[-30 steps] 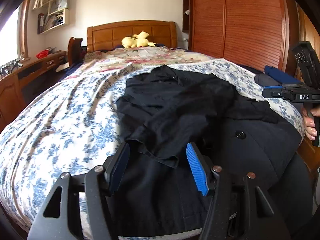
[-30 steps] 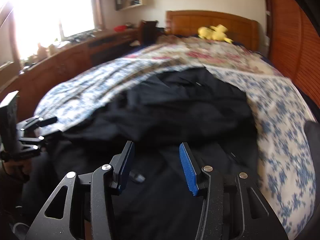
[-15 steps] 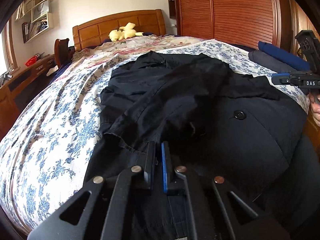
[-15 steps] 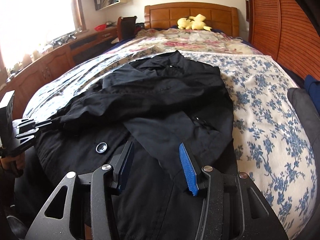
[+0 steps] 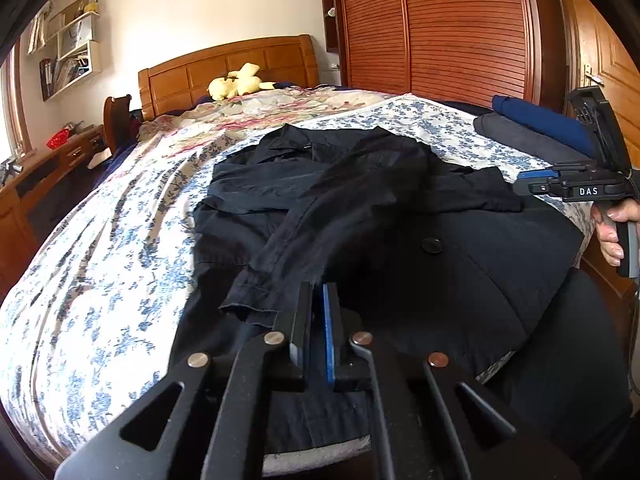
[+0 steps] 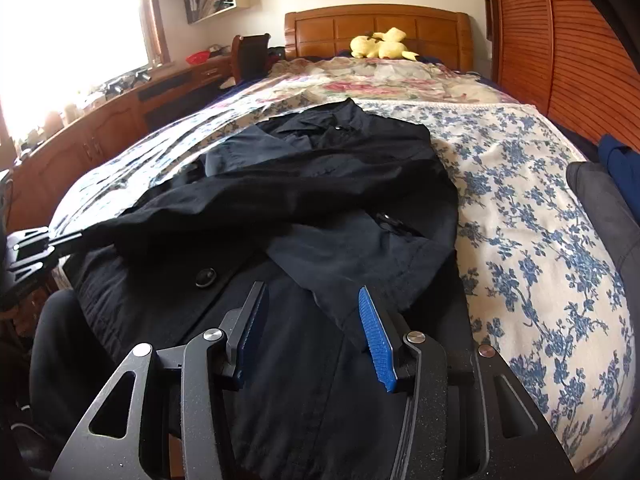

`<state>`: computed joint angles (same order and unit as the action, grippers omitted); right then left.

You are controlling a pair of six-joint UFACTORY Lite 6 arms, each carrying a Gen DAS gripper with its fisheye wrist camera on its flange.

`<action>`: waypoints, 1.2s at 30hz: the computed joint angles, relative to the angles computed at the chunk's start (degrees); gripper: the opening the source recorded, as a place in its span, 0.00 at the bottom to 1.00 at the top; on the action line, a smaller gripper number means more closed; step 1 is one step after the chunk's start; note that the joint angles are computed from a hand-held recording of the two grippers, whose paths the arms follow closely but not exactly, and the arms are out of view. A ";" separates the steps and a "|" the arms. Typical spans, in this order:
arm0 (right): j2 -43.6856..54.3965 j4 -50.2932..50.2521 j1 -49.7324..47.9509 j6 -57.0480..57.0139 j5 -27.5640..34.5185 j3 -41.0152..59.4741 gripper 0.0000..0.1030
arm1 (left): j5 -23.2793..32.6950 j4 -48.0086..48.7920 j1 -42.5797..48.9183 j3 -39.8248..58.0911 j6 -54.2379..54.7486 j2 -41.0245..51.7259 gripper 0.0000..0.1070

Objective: Fold large clothes

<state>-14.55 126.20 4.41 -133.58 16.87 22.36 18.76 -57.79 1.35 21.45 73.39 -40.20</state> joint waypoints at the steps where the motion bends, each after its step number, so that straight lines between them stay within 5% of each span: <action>1: -0.29 0.34 -0.09 -0.46 -0.31 -0.30 0.46 | 0.20 0.09 0.63 -0.09 0.03 -0.38 0.06; 14: -0.07 3.75 -6.27 -6.42 1.67 -4.67 0.46 | 20.17 -11.41 30.92 -0.52 22.72 1.01 0.35; 19: 0.48 3.95 -10.01 -8.73 2.51 -5.97 0.46 | 19.70 -13.44 35.52 1.29 28.21 9.51 0.50; 36: -3.79 4.92 -12.83 -12.06 -0.70 -9.35 0.51 | 13.34 -24.35 37.25 3.23 41.27 24.09 0.51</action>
<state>-18.35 131.11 -8.41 -145.63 16.17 13.01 32.10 -82.14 38.60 24.69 114.66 -16.11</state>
